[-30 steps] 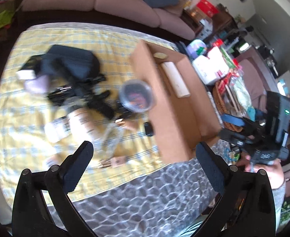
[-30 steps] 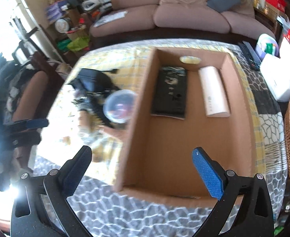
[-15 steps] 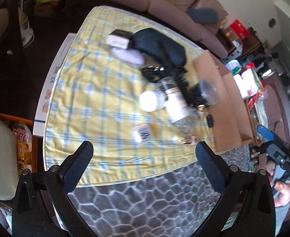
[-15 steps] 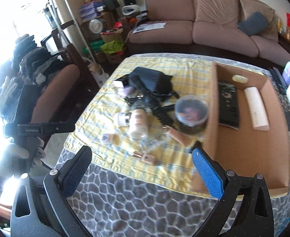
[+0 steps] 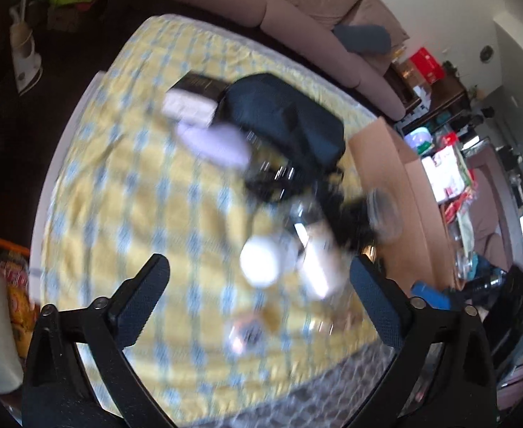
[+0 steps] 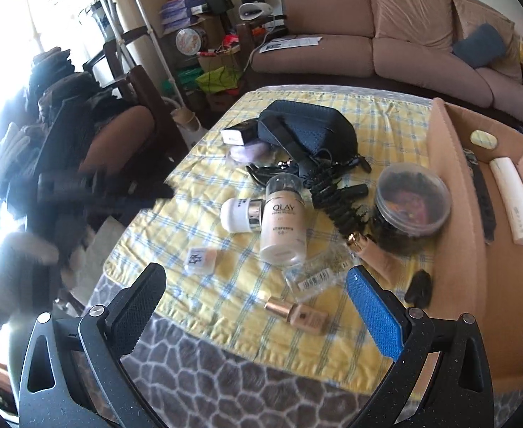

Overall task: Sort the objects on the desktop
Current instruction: 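Reach the right gripper to the black round hairbrush and grasp it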

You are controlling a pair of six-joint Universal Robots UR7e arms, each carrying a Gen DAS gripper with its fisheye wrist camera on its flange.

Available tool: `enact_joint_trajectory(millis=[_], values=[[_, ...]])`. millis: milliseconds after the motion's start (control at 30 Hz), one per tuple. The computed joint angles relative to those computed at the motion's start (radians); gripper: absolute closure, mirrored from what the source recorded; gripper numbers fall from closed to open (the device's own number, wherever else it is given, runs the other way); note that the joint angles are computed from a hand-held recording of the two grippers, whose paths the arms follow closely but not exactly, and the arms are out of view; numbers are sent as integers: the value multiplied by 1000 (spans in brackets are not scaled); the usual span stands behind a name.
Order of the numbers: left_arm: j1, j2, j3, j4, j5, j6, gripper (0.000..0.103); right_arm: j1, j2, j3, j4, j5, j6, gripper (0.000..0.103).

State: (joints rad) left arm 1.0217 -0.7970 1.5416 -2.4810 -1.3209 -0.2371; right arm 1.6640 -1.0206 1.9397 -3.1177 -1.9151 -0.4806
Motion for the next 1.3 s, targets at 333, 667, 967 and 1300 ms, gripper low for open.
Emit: enact_joint_trajectory(millis=[333,667,967,1300], values=[[16,237,-305,55,4,-42,23,-28,28,-50,43,46,-24,0],[42,290,-347,11,-90,-60,86,-55,16,-53,72,78,6,0],[33,246,-294,-54,-207,-3,94,-63,5,-37,40,86,17,0],[-3,187,-242,-18,-214,75,94,-43,41,-136,33,59,-112,1]])
